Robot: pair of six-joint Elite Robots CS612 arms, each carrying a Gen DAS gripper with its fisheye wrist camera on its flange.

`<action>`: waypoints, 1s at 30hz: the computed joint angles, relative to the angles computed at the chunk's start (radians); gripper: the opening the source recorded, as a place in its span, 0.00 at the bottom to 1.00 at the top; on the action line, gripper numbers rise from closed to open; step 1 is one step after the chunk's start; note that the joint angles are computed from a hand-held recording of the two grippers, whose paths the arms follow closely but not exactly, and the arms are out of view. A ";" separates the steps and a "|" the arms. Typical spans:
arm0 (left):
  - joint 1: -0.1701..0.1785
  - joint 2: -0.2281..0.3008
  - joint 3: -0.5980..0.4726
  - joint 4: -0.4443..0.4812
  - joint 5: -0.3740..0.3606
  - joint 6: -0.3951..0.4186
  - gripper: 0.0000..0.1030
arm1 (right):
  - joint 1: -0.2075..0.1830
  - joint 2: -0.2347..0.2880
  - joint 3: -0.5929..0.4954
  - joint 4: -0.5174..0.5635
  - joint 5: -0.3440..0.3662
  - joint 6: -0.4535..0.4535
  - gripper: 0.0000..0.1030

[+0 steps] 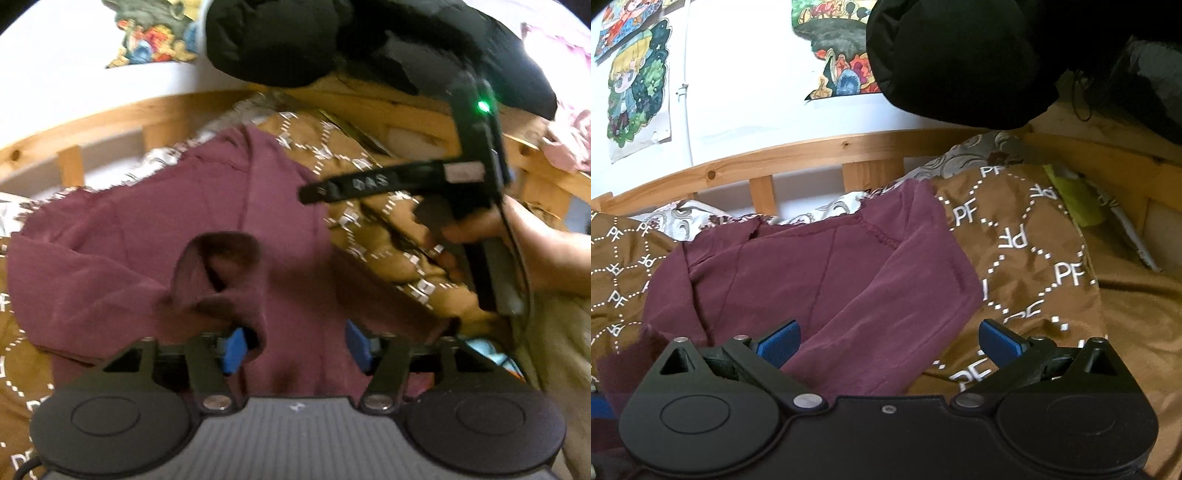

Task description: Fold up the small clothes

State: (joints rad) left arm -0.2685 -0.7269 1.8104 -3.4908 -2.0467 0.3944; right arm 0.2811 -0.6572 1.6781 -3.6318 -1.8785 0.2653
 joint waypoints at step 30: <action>0.092 0.176 -0.338 -0.126 0.433 -0.522 0.78 | -0.014 -0.021 -0.023 0.304 0.475 -0.240 0.14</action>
